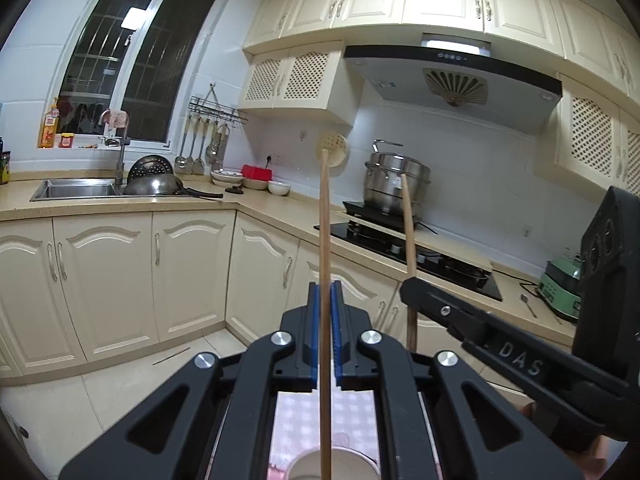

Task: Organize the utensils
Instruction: 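Lift the chopsticks with the right gripper and carry them over the pink cup, then open the right gripper to drop the chopsticks into the pink cup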

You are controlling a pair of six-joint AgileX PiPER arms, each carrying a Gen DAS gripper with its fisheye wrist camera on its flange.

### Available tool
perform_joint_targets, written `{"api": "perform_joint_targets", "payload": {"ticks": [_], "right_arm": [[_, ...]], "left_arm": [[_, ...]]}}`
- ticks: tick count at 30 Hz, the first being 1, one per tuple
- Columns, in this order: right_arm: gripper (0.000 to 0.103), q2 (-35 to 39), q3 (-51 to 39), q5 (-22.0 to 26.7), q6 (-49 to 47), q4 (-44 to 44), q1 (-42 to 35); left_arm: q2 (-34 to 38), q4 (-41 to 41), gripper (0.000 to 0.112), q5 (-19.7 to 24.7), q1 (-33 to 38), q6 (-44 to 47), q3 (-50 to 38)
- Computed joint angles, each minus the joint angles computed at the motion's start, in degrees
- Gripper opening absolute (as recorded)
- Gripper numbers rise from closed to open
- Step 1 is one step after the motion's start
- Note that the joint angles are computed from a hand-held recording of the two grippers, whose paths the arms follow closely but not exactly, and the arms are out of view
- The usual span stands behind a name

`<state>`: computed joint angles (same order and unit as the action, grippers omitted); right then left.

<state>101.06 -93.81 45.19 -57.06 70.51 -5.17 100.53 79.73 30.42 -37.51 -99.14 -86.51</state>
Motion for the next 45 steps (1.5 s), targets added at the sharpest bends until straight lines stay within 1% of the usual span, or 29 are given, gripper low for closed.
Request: {"api": "perform_joint_targets", "payload": {"ticks": [5, 8, 12, 13, 14, 15, 16, 17, 18, 19, 20, 21, 22, 23, 27, 32, 38, 45], "right_arm": [[0.006, 1.8, 0.8, -1.6, -1.0, 0.3, 0.9], [0.006, 1.9, 2.4, -1.9, -1.7, -0.3, 1.5], [0.007, 2.0, 3.7, -1.3, -0.8, -3.3, 1.8], [0.009, 2.0, 3.7, -1.1, 0.1, -4.3, 1.5], [0.020, 2.0, 3.5, -0.7, 1.1, -5.0, 1.1], [0.032, 1.9, 3.5, -0.2, 1.8, -5.3, 0.6], [0.073, 1.2, 4.3, -0.1, 1.7, -4.7, -0.2], [0.087, 0.3, 5.5, -0.8, 0.8, -3.5, -0.8], [0.087, -0.5, 6.2, -1.2, 0.3, -3.1, -1.4], [0.087, -1.0, 6.1, -0.5, 0.8, -3.5, -2.1], [0.087, -1.3, 5.8, 0.4, 1.6, -4.0, -2.9], [0.088, -1.8, 5.6, 1.3, 2.5, -4.5, -3.8], [0.094, -2.1, 5.2, 1.7, 3.4, -5.3, -4.3], [0.097, -2.6, 4.9, 2.3, 4.5, -6.3, -5.0], [0.097, -3.9, 3.1, 4.5, 8.8, -11.1, -6.8], [0.097, -5.7, 2.5, 7.9, 11.1, -14.6, -9.3], [0.097, -7.5, 2.8, 11.0, 13.2, -18.6, -11.6], [0.097, -8.2, 4.2, 13.7, 14.5, -21.7, -14.1]], "left_arm": [[3.7, 4.1, 0.005, 0.0, 0.6, -5.0, -0.1], [4.5, 6.8, 0.005, -0.1, 0.6, -8.9, 1.6], [5.2, 7.4, 0.006, -0.4, 0.1, -10.4, 3.7], [4.9, 6.9, 0.007, -0.9, 0.1, -10.1, 4.2], [4.6, 6.2, 0.015, -1.3, 0.1, -9.6, 4.7], [3.9, 6.0, 0.037, -1.4, -0.1, -9.6, 5.7], [2.9, 6.6, 0.048, -0.9, -0.5, -10.4, 6.8], [2.1, 7.3, 0.064, -0.6, -0.7, -11.1, 7.8], [0.9, 7.8, 0.072, 0.2, -1.2, -11.4, 8.8], [-0.1, 7.5, 0.076, 0.6, -1.6, -10.6, 9.5], [-0.9, 5.6, 0.084, 1.4, -2.1, -8.0, 9.4], [-1.5, 3.8, 0.089, 2.2, -2.6, -5.7, 9.2], [-2.2, 1.8, 0.091, 3.0, -3.1, -3.2, 9.0], [-3.0, -0.9, 0.092, 3.8, -3.7, 0.2, 8.7], [-4.5, -10.0, 0.092, 8.0, -5.3, 11.3, 5.8], [-6.6, -17.6, 0.092, 12.0, -7.0, 18.4, 4.7], [-8.0, -21.9, 0.092, 15.6, -8.6, 22.5, 4.8], [-9.7, -25.1, 0.092, 17.7, -10.1, 23.7, 7.6]]}}
